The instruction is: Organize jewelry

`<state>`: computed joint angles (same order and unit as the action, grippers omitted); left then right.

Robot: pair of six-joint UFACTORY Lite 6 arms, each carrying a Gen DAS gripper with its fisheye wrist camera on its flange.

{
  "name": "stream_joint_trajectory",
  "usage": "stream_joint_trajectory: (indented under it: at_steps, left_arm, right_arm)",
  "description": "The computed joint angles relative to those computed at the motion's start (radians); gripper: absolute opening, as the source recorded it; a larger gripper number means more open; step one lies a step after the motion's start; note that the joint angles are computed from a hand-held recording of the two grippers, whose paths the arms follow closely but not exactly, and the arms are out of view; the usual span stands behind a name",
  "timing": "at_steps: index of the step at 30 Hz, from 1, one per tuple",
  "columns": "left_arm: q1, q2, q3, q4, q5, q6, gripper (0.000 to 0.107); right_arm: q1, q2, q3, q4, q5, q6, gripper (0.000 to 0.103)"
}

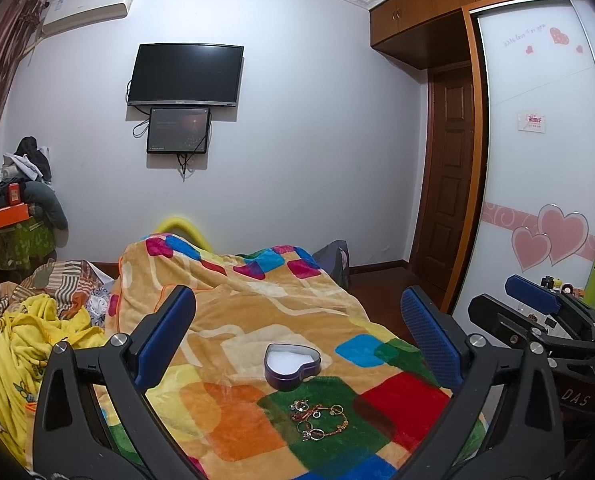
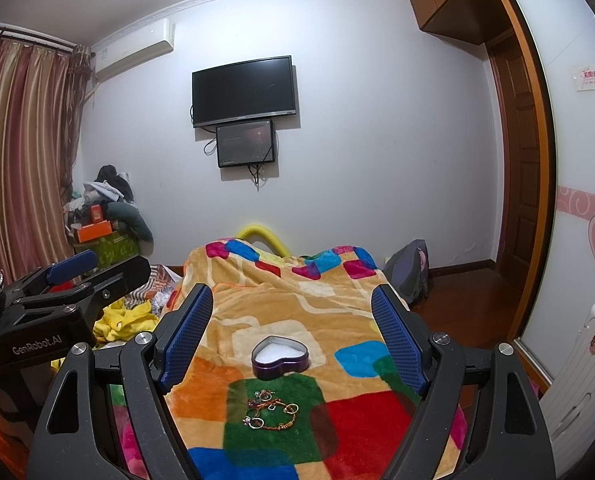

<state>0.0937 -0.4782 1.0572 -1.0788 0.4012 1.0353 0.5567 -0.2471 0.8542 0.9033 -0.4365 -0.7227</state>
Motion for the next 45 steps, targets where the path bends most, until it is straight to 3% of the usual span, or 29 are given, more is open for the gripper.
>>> stream_joint_trajectory:
  at_steps: [17, 28, 33, 38, 43, 45]
  left_arm:
    - [-0.011, 0.038, 0.011, -0.004, -0.002, 0.006, 0.103]
    - [-0.018, 0.252, 0.086, 0.094, -0.036, -0.078, 0.103]
    - [-0.043, 0.414, 0.134, 0.239, -0.094, -0.189, 0.089]
    - [-0.054, 0.555, 0.175, 0.301, -0.089, -0.231, 0.078]
    - [-0.064, 0.666, 0.196, 0.341, -0.077, -0.234, 0.077]
    - [-0.066, 0.701, 0.207, 0.356, -0.062, -0.233, 0.072]
  right_arm:
    - [-0.009, 0.038, 0.029, 0.046, 0.009, -0.044, 0.079]
    - [-0.102, 0.209, 0.139, 0.128, 0.097, -0.123, 0.079]
    - [-0.151, 0.274, 0.175, 0.187, 0.152, -0.173, 0.079]
    - [-0.192, 0.355, 0.206, 0.199, 0.211, -0.195, 0.078]
    - [-0.223, 0.457, 0.265, 0.195, 0.292, -0.217, 0.066]
    - [-0.240, 0.503, 0.293, 0.065, 0.345, -0.096, 0.061]
